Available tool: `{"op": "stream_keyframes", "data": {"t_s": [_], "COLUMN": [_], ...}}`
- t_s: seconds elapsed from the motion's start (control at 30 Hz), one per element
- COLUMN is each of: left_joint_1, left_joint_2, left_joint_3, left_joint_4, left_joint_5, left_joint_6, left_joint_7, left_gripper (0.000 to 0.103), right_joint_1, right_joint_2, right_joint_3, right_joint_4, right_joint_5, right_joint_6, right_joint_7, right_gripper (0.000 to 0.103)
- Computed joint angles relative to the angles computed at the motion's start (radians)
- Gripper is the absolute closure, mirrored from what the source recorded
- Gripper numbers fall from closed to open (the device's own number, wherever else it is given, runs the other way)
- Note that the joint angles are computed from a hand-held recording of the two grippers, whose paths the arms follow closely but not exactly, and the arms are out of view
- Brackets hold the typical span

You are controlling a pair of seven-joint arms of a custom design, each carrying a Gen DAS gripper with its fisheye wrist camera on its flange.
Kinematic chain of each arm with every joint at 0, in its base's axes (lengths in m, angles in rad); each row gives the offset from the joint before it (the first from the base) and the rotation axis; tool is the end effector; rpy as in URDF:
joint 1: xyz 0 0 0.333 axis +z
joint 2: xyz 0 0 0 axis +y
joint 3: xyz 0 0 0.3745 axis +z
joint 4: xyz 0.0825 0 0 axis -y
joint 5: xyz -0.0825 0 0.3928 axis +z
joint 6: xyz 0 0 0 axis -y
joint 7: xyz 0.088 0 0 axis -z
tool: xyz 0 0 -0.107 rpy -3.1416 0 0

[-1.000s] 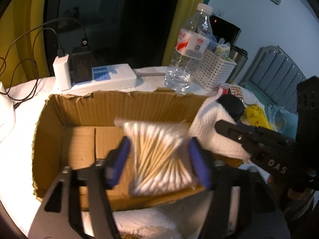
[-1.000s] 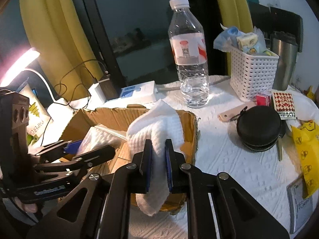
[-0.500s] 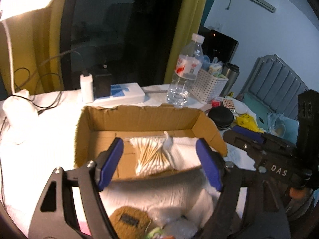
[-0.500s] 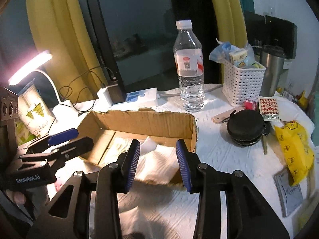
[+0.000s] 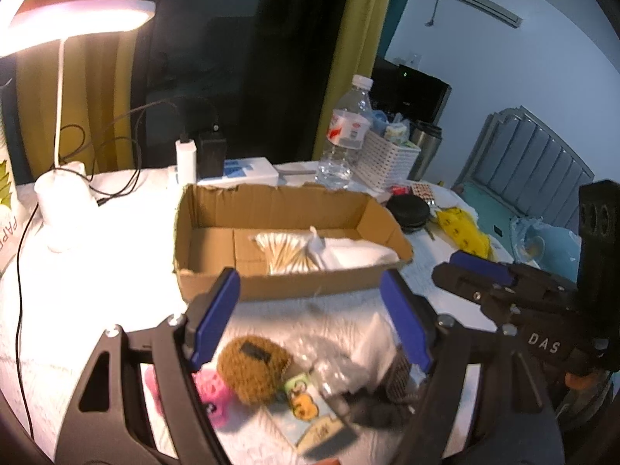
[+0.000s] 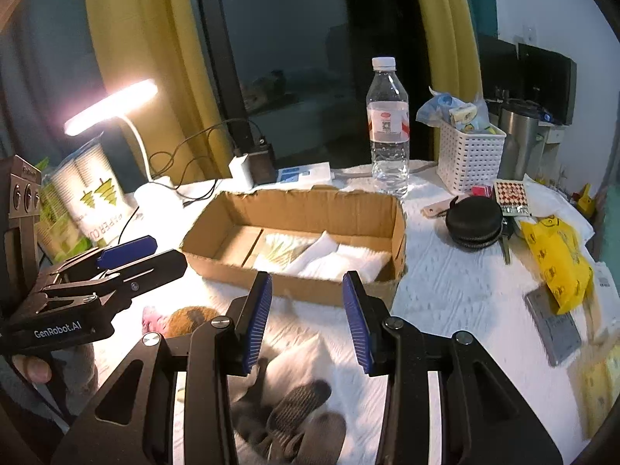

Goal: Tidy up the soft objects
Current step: 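Grasp the gray sock with the right gripper while the left gripper grasps the cartoon tissue pack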

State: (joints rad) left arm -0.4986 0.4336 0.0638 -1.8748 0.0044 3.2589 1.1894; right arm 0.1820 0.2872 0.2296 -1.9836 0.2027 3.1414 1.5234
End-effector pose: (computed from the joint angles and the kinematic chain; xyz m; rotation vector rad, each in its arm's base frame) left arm 0.6466 -0.3088 0.4450 -1.7066 1.8447 -1.1915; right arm 0.6318 0.2394 0.4792 -1.7964 1.4436 -0.4597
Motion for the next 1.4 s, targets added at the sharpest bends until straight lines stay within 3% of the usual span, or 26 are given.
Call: {"op": "stream_keyframes", "data": {"t_s": [0.17,0.5,0.7,0.77,0.87,0.97,1.2,1.3,1.4], "left_joint_1": [-0.007,-0.034,-0.034,-0.036,-0.033,-0.042,-0.105,-0.127,-0.146], "left_joint_2": [-0.032,-0.06,-0.059,-0.057,-0.051,-0.044,-0.008,0.012,0.028], "left_joint_3": [-0.006,-0.002,-0.013,-0.012,-0.017,-0.008,0.056,0.084,0.111], "left_joint_4": [-0.07,-0.161,-0.199,-0.205,-0.203,-0.196,-0.136,-0.106,-0.077], "left_joint_5": [-0.011,-0.06,-0.074,-0.073,-0.062,-0.043,0.024,0.063,0.101], "left_joint_6": [0.029,0.041,0.031,0.018,-0.001,-0.018,-0.094,-0.14,-0.189], "left_joint_7": [0.001,0.022,0.024,0.022,0.013,-0.001,-0.075,-0.124,-0.182], "left_gripper": [0.027,0.027,0.027,0.027,0.027,0.027,0.027,0.027,0.027], "right_joint_1": [0.02,0.002,0.059,0.051,-0.004,-0.069,-0.259,-0.282,-0.35], "right_joint_2": [-0.035,-0.057,-0.056,-0.054,-0.051,-0.048,-0.03,-0.026,-0.02], "right_joint_3": [-0.011,0.023,-0.035,-0.03,0.024,0.09,0.307,0.332,0.405], "right_joint_4": [-0.056,-0.141,-0.179,-0.189,-0.208,-0.22,-0.232,-0.234,-0.241], "right_joint_5": [-0.002,0.033,0.007,0.008,0.043,0.086,0.248,0.284,0.34], "right_joint_6": [0.008,0.007,-0.003,-0.002,0.011,0.011,0.02,0.019,0.027], "right_joint_7": [0.011,0.002,0.042,0.046,0.029,-0.008,-0.191,-0.241,-0.318], "right_gripper": [0.063,0.062,0.062,0.06,0.049,0.049,0.049,0.049,0.065]}}
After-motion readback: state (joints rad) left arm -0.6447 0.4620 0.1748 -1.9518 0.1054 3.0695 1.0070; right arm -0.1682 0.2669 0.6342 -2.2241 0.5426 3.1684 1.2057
